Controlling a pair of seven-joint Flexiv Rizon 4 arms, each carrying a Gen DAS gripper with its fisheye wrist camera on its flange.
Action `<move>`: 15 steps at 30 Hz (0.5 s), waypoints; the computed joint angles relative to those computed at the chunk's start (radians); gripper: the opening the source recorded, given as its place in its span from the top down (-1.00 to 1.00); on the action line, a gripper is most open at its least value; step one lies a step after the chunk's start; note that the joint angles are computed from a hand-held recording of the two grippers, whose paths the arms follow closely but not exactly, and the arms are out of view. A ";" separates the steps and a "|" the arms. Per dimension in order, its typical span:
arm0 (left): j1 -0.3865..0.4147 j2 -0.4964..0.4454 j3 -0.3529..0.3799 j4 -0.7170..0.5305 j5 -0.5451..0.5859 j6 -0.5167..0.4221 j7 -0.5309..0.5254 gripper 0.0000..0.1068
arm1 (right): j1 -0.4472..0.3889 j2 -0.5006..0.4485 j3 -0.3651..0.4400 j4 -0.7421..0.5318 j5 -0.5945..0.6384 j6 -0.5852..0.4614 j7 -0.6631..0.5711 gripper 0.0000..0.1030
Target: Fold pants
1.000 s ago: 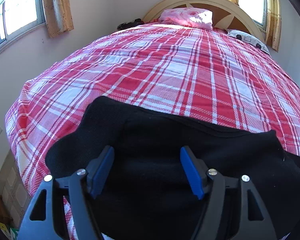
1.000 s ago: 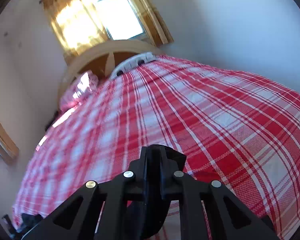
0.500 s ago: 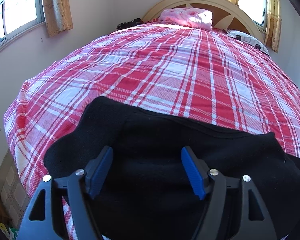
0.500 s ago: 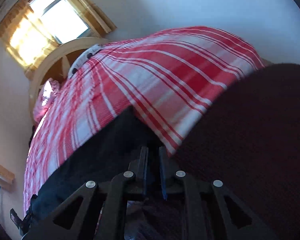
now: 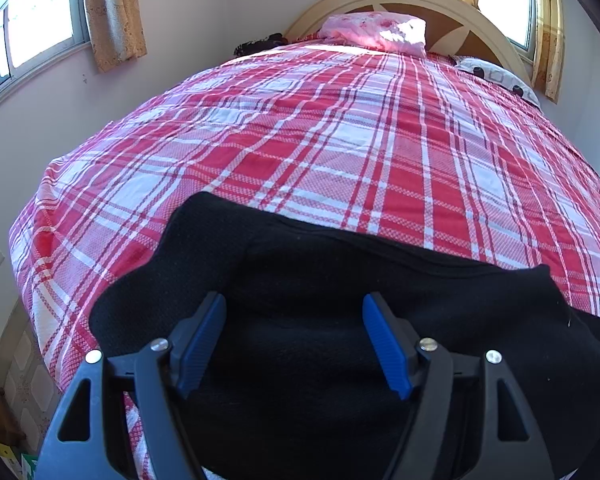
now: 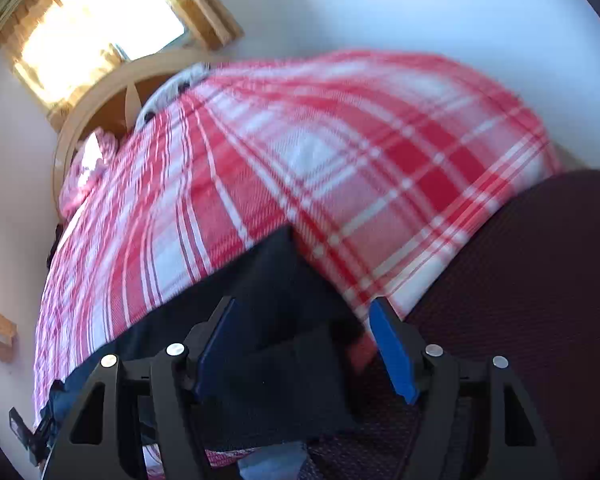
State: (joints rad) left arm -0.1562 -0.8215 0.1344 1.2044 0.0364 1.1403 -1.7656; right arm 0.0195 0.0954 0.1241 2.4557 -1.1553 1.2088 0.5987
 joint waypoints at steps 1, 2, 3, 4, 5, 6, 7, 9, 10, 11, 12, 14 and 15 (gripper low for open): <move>0.002 0.000 -0.003 0.000 -0.001 -0.001 0.002 -0.38 | 0.023 -0.026 0.006 -0.014 0.094 -0.014 -0.075 0.04; 0.002 0.000 -0.002 -0.001 -0.001 -0.003 0.003 -0.38 | 0.050 -0.046 0.017 -0.031 0.192 -0.043 -0.158 0.43; 0.001 0.000 -0.001 -0.001 0.000 -0.003 0.001 -0.38 | 0.078 -0.060 0.029 -0.051 0.265 -0.078 -0.232 0.47; -0.001 -0.001 0.003 -0.004 0.003 -0.006 0.000 -0.38 | 0.100 -0.065 0.037 -0.069 0.298 -0.119 -0.282 0.49; -0.002 -0.001 0.004 -0.005 0.005 -0.007 -0.001 -0.39 | 0.134 -0.067 0.055 -0.103 0.341 -0.210 -0.357 0.51; -0.002 -0.002 0.005 -0.007 0.006 -0.008 -0.002 -0.39 | 0.158 -0.068 0.063 -0.128 0.365 -0.272 -0.404 0.52; -0.001 -0.002 0.003 -0.007 0.006 -0.008 -0.001 -0.39 | 0.177 -0.063 0.070 -0.148 0.380 -0.313 -0.434 0.59; -0.001 -0.003 0.002 -0.007 0.006 -0.006 -0.002 -0.40 | 0.183 -0.046 0.062 -0.151 0.361 -0.284 -0.428 0.73; -0.001 -0.004 0.002 -0.009 0.006 -0.006 -0.003 -0.40 | 0.178 -0.039 0.056 -0.151 0.319 -0.255 -0.408 0.73; -0.003 -0.003 0.004 -0.009 0.008 -0.009 -0.004 -0.40 | 0.167 -0.032 0.047 -0.154 0.244 -0.224 -0.377 0.75; -0.002 -0.002 0.003 -0.008 0.007 -0.010 -0.004 -0.40 | 0.152 -0.028 0.037 -0.162 0.153 -0.194 -0.338 0.75; 0.002 -0.004 -0.001 -0.012 0.002 -0.013 -0.006 -0.40 | 0.128 -0.024 0.023 -0.196 0.009 -0.171 -0.289 0.78; 0.003 -0.005 -0.002 -0.013 0.000 -0.015 -0.007 -0.40 | 0.114 -0.023 0.014 -0.217 -0.084 -0.154 -0.261 0.78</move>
State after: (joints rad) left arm -0.1537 -0.8262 0.1320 1.1916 0.0362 1.1254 -1.7731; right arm 0.1338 0.0723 0.1382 2.2388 -1.2390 1.0547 0.3380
